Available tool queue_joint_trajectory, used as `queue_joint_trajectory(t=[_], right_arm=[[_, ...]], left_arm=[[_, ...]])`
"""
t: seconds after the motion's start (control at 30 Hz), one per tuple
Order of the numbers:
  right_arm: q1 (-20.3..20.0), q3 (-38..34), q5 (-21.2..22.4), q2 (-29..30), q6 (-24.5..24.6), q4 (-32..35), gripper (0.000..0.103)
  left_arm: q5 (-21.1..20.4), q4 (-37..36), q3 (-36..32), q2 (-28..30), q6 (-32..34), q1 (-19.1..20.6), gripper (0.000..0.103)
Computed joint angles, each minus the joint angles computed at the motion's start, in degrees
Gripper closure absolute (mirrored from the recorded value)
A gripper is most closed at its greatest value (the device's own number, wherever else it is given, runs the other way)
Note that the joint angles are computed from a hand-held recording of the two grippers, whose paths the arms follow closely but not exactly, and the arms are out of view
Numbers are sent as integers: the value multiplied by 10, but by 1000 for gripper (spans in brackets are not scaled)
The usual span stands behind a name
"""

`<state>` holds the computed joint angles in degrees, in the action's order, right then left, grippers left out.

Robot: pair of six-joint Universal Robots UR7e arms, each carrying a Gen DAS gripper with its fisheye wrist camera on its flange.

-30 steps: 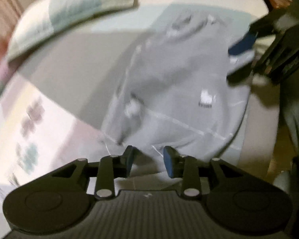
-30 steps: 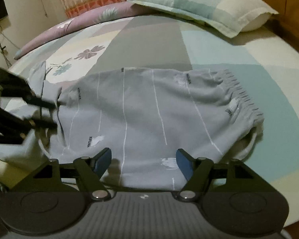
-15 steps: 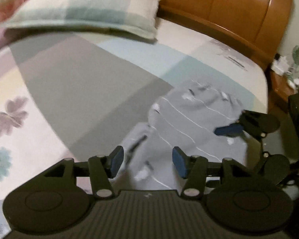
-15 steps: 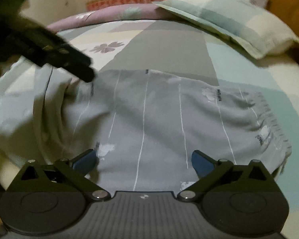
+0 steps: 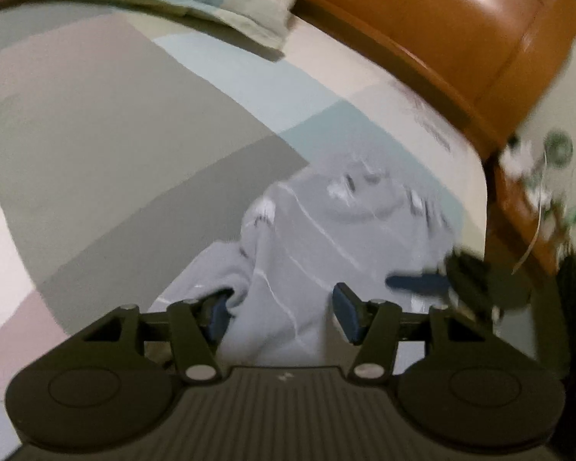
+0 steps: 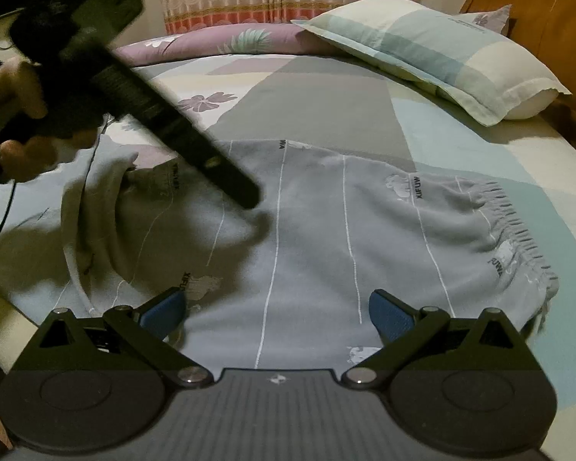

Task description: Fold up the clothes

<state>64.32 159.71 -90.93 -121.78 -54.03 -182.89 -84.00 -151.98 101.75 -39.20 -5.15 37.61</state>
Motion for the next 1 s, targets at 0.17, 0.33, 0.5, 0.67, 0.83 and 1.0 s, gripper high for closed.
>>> queue_joint_trajectory(t=[0.17,0.33,0.5,0.67,0.83,1.0], right_arm=[[4,1,-3,6,3,-9,0],[-2,6,3,5,1,-17,0],[-7,9,9,0,-2,-16,0],[-11,8,13,0,-5,-15,0],[-9,8,12,0,-4,-15,0],[1,-8,3,-24,8,38,0]], left_arm=[[-22,-45,-25,7,-78,32,47],[-52,-53,-45,11,-151,66,48],[-86,-52,-22,3,-146,71,43],[-83,-86,-27,13,-163,75,43],[-69,-52,-50,16,-184,80,45],[-8,-26,-5,-38,-130,54,43]])
